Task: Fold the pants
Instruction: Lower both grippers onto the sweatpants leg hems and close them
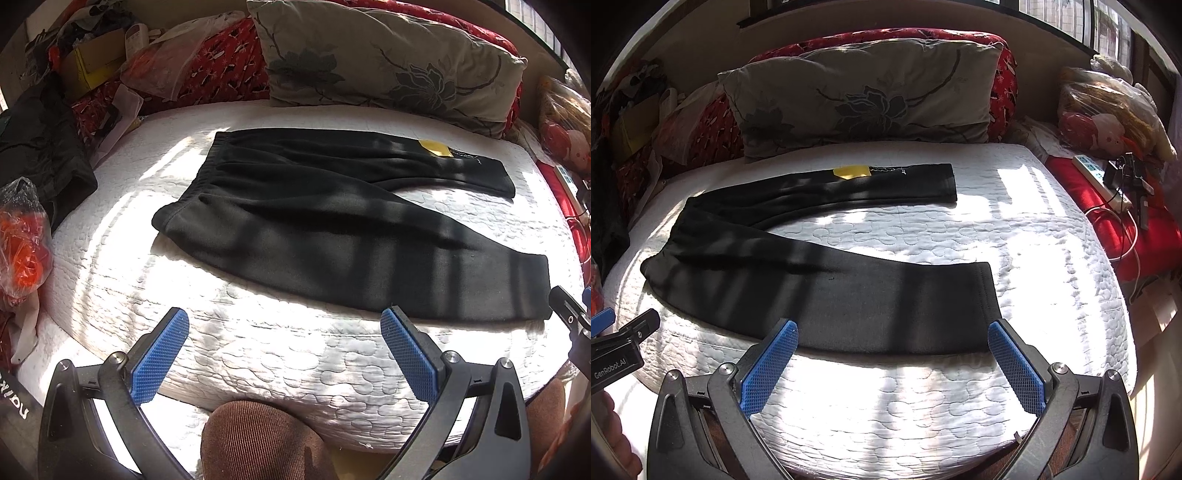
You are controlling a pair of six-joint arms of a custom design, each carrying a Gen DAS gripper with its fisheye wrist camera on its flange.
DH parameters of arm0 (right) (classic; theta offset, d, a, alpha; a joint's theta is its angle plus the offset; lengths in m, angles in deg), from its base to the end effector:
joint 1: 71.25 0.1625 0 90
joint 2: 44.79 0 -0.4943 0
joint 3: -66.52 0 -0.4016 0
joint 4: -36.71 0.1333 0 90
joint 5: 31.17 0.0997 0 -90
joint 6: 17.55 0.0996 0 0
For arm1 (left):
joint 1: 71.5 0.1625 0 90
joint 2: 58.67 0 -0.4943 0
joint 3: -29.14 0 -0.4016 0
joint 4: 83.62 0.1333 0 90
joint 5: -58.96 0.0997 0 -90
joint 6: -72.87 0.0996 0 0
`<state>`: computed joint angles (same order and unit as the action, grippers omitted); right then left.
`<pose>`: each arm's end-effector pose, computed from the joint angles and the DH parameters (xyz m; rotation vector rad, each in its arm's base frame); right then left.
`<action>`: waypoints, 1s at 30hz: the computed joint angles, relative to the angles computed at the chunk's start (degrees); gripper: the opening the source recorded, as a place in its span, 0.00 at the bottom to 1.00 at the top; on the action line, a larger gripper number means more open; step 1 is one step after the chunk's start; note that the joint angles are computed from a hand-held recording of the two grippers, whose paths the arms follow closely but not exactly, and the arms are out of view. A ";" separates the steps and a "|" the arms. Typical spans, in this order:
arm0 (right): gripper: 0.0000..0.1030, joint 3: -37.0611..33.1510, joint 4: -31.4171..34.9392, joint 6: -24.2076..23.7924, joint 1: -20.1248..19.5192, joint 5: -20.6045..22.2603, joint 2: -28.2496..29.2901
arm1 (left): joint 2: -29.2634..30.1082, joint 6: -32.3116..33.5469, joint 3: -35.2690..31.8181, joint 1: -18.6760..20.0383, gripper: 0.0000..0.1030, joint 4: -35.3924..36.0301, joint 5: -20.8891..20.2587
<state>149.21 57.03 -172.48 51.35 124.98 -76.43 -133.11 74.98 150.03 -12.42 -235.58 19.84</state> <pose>0.3543 -0.4757 0.0395 -0.0854 -2.0958 0.9548 -0.0877 -0.5562 0.3137 0.5071 2.2306 -0.5712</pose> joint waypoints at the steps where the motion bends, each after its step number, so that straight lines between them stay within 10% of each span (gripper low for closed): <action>1: 1.00 0.15 -0.36 -0.93 -0.48 -0.62 -0.60 | 0.37 -0.58 -1.11 0.36 1.00 2.04 -0.06; 16: 0.99 -12.40 6.56 -20.22 -14.98 -9.34 -7.19 | 10.32 2.52 -27.22 7.87 1.00 21.57 -2.74; 23: 0.66 -28.79 22.37 -15.26 -22.91 -21.32 -1.41 | 18.98 0.20 -46.25 11.24 1.00 36.84 -4.48; 30: 0.63 -36.97 27.93 -11.78 -27.66 -34.22 1.12 | 28.69 -2.59 -65.23 14.07 1.00 50.80 -6.39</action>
